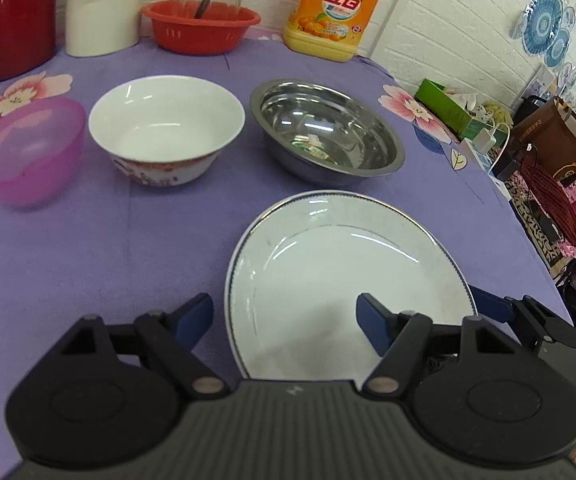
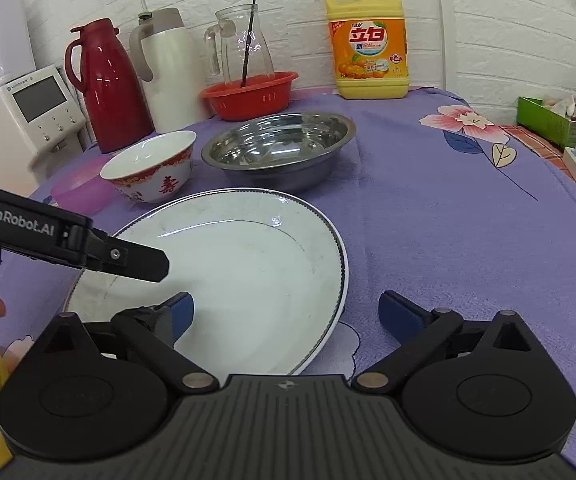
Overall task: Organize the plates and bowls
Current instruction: 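Move the left tool to the grey-rimmed white plate and grasp its rim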
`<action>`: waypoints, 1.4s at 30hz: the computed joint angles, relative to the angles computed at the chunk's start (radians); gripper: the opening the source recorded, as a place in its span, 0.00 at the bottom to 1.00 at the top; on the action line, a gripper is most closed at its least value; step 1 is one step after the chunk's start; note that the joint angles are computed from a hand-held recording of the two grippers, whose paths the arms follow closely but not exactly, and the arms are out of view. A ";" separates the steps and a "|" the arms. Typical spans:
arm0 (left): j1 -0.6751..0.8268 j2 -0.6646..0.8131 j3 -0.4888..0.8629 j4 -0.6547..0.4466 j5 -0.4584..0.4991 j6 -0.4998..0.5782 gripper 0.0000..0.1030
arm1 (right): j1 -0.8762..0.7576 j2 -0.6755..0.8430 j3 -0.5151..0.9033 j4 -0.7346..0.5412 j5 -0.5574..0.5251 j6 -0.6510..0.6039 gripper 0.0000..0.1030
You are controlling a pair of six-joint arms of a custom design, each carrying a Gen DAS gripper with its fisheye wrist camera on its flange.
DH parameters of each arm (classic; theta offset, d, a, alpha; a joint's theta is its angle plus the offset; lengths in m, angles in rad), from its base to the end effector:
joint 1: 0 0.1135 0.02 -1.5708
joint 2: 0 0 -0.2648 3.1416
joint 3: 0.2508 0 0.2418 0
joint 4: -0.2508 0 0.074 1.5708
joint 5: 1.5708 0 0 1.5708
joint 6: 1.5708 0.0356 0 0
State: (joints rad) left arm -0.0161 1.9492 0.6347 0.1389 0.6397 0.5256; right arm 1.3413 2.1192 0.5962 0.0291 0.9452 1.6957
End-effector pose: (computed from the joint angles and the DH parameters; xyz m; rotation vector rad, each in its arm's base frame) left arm 0.2744 -0.0257 0.0535 0.8365 2.3870 -0.6816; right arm 0.0819 0.2237 0.0138 0.4292 2.1520 0.0256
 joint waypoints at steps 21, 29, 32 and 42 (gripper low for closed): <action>-0.070 -0.003 -0.087 0.165 -0.080 0.003 0.68 | 0.015 -0.002 -0.045 0.142 0.025 -0.050 1.00; -0.115 -0.003 -0.130 0.264 -0.141 -0.015 0.66 | 0.004 0.004 -0.026 0.134 0.012 -0.095 1.00; -0.116 -0.002 -0.122 0.250 -0.144 -0.008 0.66 | -0.011 0.004 -0.017 0.166 -0.013 -0.194 1.00; -0.123 0.014 -0.101 0.257 -0.140 -0.046 0.70 | 0.000 -0.009 -0.047 0.185 0.012 -0.099 1.00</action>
State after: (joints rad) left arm -0.1387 1.9637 0.5336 0.3958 0.4997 0.4794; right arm 1.3412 2.1100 0.5492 0.2145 0.9573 1.5970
